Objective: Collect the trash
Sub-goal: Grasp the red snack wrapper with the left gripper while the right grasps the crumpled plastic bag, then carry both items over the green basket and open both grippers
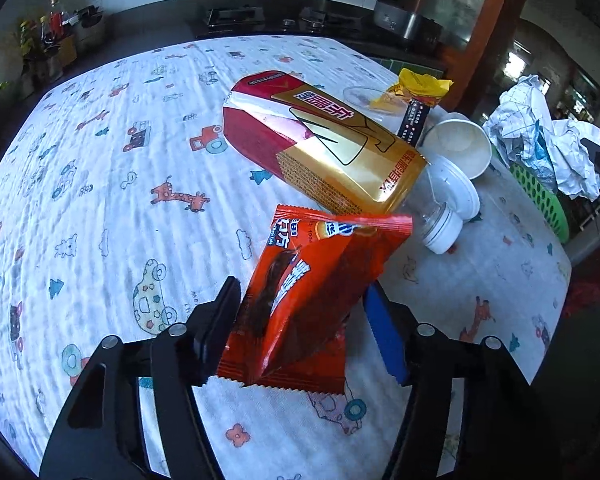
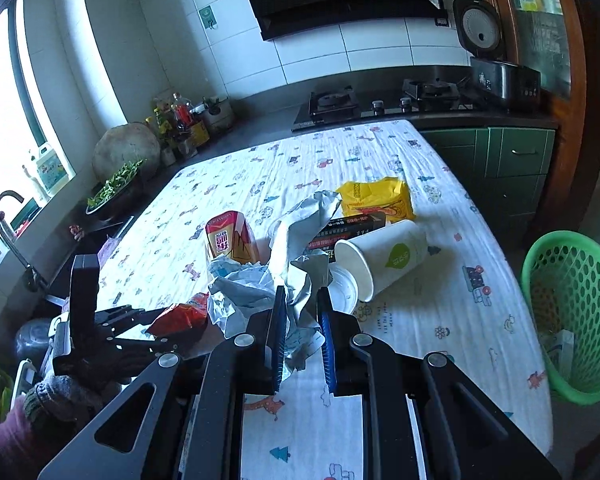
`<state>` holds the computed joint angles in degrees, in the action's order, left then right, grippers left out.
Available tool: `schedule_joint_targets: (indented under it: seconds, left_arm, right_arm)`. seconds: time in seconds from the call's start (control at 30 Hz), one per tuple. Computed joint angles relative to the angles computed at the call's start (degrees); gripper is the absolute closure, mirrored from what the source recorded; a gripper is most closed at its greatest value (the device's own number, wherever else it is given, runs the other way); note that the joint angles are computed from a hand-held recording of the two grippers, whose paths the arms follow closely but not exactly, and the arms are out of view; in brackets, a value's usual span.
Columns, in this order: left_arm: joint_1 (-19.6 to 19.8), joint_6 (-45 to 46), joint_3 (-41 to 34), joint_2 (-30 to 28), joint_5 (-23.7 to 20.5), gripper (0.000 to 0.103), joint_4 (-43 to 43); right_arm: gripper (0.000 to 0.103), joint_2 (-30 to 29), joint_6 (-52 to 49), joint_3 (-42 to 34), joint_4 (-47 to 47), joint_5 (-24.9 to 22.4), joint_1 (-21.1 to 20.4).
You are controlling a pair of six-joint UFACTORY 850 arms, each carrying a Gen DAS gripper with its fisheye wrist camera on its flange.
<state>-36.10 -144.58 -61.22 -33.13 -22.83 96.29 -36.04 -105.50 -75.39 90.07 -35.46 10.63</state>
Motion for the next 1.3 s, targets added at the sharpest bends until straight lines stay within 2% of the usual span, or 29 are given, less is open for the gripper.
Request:
schedule_joint_targets:
  seconds: [0.1, 0.2, 0.43, 0.57, 0.73, 0.93, 1.1, 1.27, 1.3]
  left_arm:
    - [-0.8, -3.0, 0.9, 1.0, -0.7, 0.051, 2.2]
    - [-1.6, -2.6, 1.2, 1.4, -2.0, 0.057, 1.0]
    - [-3.9, -5.7, 2.3, 3.9, -3.9, 0.058, 2.9]
    - [-5.2, -4.0, 1.0, 4.6, -4.3, 0.058, 3.4]
    - [-5.5, -4.6, -3.5, 3.2, -1.8, 0.058, 7.8]
    - [-5.0, -0.9, -12.4, -1.7, 2.7, 0.058, 8.4]
    - [-4.6, 11.9, -22.3, -7.5, 6.1, 0.058, -0.7]
    - [-4.0, 29.7, -32.8, -13.5, 8.7, 0.058, -15.0]
    - [-3.9, 33.0, -34.2, -14.3, 9.0, 0.058, -17.9]
  right_arm:
    - [0.088, 1.1, -1.8, 1.2, 1.6, -0.6, -0.9]
    - [0.088, 1.9, -3.1, 2.0, 2.8, -0.7, -1.8]
    - [0.088, 2.5, -4.5, 2.5, 5.0, -0.9, -5.2]
    - [0.088, 1.7, -4.3, 1.3, 6.3, 0.8, -7.6]
    - [0.088, -0.2, -3.0, -1.4, 6.4, 4.2, -10.7]
    - [0.088, -4.5, 1.6, -6.9, 3.2, 9.9, -12.9]
    - [0.087, -9.9, 7.3, -13.5, -2.3, 14.3, -13.3]
    - [0.078, -16.4, 18.6, -21.7, -12.2, 15.1, -13.9]
    - [0.072, -17.3, 20.3, -22.9, -13.3, 15.1, -14.0]
